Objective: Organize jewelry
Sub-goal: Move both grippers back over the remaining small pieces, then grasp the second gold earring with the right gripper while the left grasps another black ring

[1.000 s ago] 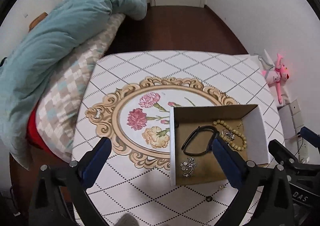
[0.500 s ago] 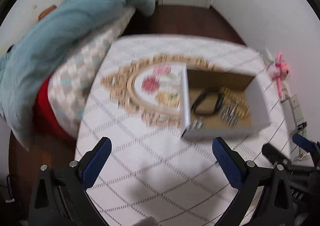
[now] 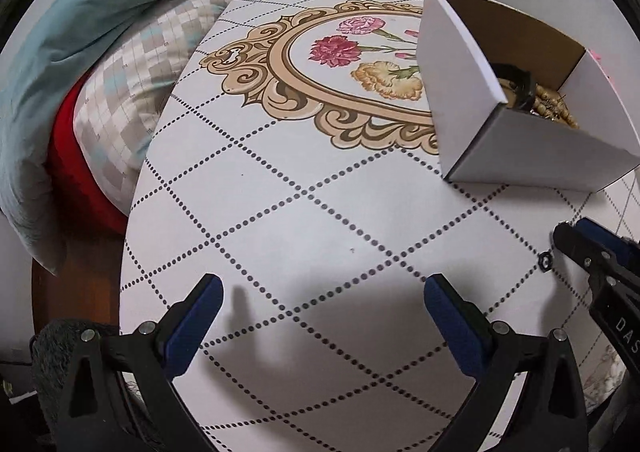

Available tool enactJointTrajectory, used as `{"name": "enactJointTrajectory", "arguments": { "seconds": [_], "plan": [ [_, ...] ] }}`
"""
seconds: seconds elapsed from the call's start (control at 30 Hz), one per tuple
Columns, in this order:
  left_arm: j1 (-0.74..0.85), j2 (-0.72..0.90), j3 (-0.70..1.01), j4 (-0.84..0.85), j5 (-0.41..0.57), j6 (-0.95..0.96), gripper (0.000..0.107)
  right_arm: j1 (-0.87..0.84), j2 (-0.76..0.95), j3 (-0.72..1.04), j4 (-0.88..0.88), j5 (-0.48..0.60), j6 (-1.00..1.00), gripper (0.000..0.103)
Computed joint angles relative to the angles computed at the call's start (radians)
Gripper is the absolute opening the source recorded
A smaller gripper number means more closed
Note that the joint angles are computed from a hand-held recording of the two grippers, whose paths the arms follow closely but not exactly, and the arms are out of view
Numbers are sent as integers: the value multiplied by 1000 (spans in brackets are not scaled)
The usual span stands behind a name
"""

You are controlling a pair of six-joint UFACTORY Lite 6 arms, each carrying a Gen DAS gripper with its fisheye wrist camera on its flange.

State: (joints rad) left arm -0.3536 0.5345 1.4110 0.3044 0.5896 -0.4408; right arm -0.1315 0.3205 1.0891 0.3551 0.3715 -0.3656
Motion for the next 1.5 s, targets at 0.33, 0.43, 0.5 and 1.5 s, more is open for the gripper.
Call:
{"name": "enactJointTrajectory", "arguments": {
  "seconds": [0.33, 0.43, 0.5, 1.5],
  "plan": [
    [-32, -31, 2, -69, -17, 53, 102, -25, -52, -24, -16, 3, 5, 7],
    [-74, -31, 16, -146, -28, 109, 102, -118, -95, -35, 98, 56, -115, 7],
    [-104, -11, 41, -203, -27, 151, 102, -169, -124, -48, 124, 80, -149, 7],
    [-241, -26, 162, -287, -23, 221, 10, -368, -273, -57, 243, 235, -274, 7]
  ]
}}
